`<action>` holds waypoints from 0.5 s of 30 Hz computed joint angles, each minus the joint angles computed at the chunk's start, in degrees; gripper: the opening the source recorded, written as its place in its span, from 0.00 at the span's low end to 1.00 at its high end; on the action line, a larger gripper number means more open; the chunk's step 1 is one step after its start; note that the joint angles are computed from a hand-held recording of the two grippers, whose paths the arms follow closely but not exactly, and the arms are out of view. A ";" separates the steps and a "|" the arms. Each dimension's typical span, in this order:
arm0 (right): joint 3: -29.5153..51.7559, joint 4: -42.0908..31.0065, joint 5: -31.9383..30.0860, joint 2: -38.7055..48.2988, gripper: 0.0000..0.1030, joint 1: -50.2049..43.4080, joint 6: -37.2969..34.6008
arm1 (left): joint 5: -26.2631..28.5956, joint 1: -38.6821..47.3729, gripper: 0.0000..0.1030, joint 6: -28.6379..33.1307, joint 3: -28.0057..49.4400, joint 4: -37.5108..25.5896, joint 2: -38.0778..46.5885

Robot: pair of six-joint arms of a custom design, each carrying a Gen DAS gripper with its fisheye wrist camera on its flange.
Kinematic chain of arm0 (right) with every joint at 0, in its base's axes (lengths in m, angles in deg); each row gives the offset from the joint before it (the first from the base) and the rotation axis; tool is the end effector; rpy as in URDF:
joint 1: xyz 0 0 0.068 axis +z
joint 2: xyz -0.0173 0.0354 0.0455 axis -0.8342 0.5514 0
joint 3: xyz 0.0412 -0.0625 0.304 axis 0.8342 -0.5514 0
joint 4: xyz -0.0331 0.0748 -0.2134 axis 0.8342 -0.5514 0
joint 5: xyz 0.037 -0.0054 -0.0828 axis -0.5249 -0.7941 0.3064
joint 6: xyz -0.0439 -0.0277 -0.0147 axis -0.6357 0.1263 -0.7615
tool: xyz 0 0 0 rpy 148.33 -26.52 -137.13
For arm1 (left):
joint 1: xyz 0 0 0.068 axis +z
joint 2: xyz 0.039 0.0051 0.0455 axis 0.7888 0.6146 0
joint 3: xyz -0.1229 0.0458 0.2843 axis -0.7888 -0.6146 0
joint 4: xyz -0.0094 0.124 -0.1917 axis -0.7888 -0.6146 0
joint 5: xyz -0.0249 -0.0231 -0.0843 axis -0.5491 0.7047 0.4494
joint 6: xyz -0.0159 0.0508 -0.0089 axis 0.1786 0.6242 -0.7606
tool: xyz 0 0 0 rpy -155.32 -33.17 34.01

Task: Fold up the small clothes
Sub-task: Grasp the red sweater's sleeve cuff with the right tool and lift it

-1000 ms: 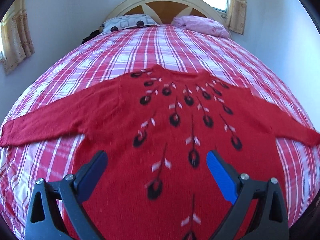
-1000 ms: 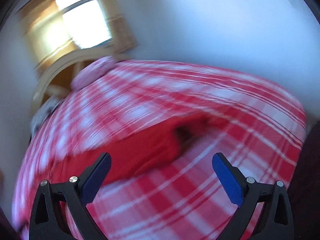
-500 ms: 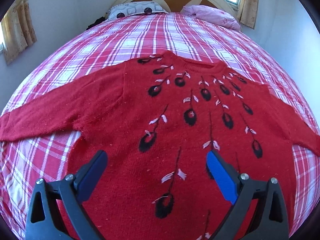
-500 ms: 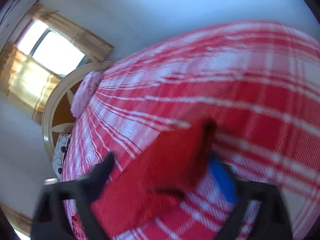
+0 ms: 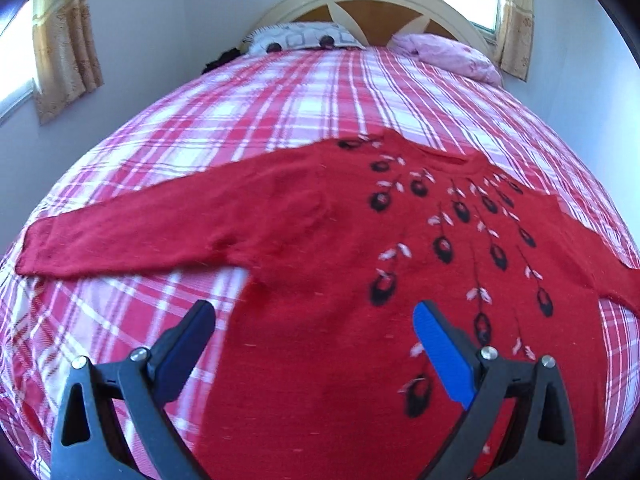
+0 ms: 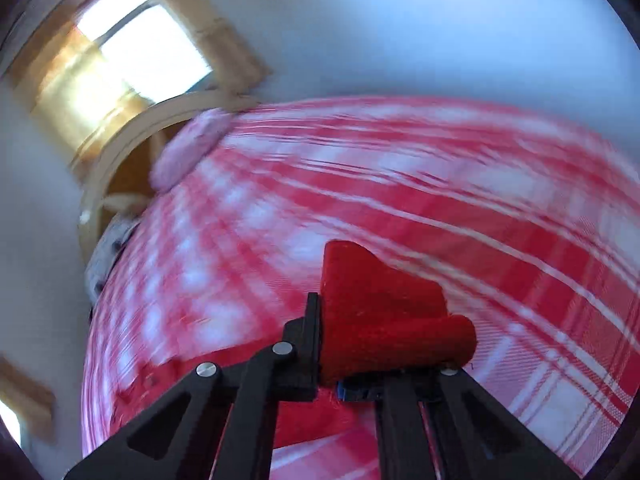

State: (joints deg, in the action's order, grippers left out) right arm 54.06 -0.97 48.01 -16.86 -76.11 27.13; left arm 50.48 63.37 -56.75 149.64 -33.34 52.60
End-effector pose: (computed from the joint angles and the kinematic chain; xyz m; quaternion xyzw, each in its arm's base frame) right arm 0.1915 -0.0753 0.3010 0.4973 0.7444 0.0012 0.4457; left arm 0.4393 0.0760 0.2095 0.1391 0.9266 -0.0590 0.3444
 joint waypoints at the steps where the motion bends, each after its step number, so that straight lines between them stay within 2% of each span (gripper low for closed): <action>1: 3.82 -1.77 3.16 1.71 0.05 5.95 0.32 | 0.48 0.74 0.98 0.00 1.00 -0.44 0.37; 4: 16.72 -5.80 11.22 10.55 0.05 21.98 -0.89 | 1.17 2.58 0.98 -0.83 3.79 -1.37 1.32; 9: 36.17 -3.99 10.87 30.65 0.05 36.22 -4.74 | 2.91 6.28 0.98 -2.88 8.07 -2.36 2.84; 12: 50.39 -3.48 9.00 46.80 0.05 42.81 -9.32 | 2.98 8.02 0.98 -3.90 10.24 -2.59 3.98; 15: 65.51 -7.99 8.21 61.16 0.05 47.38 -12.99 | 2.13 9.64 0.98 -3.93 11.85 -2.31 5.29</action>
